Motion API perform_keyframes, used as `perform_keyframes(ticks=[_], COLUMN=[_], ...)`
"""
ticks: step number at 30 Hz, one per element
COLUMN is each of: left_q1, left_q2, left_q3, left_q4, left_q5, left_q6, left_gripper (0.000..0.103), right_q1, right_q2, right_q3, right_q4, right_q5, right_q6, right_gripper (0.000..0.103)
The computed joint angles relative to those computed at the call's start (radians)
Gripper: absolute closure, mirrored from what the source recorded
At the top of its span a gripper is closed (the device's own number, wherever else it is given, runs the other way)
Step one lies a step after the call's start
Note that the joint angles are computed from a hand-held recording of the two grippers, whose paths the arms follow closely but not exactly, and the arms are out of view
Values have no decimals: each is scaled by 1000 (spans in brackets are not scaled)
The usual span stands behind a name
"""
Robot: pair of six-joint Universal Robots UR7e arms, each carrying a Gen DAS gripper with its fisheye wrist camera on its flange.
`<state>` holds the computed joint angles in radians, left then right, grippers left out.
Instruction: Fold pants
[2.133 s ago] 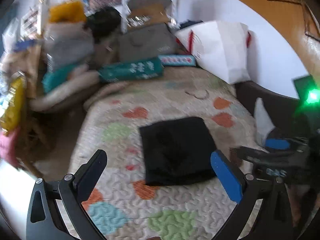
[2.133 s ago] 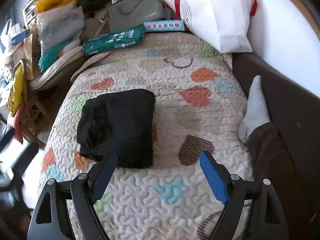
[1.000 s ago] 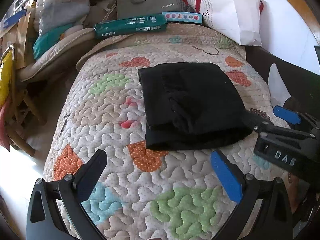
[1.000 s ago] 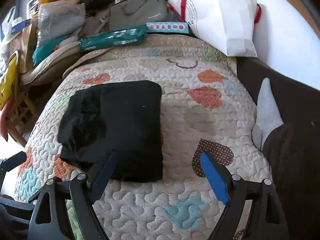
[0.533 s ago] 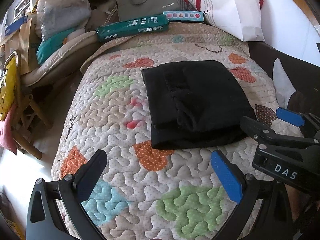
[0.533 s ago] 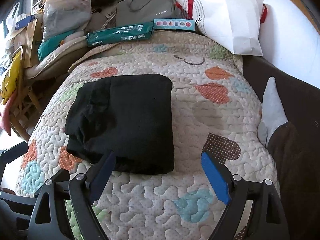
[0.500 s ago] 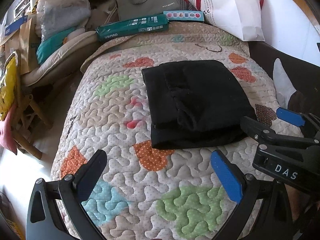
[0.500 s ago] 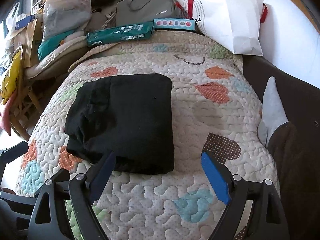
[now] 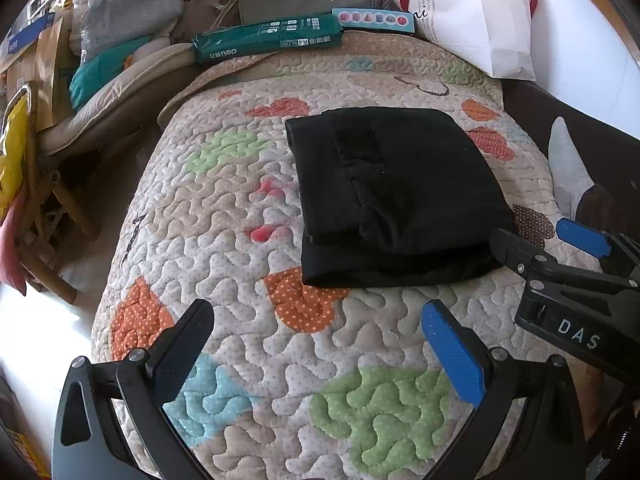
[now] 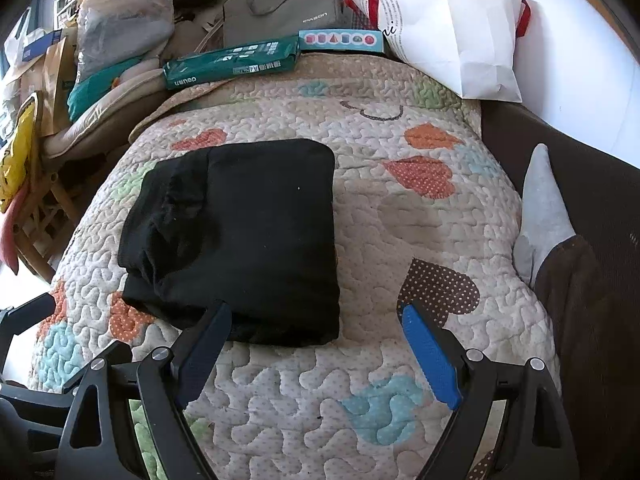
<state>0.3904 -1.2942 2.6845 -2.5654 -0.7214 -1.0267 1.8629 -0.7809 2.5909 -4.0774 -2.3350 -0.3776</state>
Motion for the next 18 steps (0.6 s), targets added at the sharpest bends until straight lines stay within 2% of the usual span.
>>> perform_keyframes(ticks=[18], left_q1=[34], left_q2=[-2], left_q3=[-2], left_q4=[-27], left_q5=[-33], left_q6=[11], left_gripper=[0], right_q1=[-13], right_q2=[-5], right_q3=[-3], right_q4=[36], right_q5=[-20], right_q6=[32], right_gripper=[12])
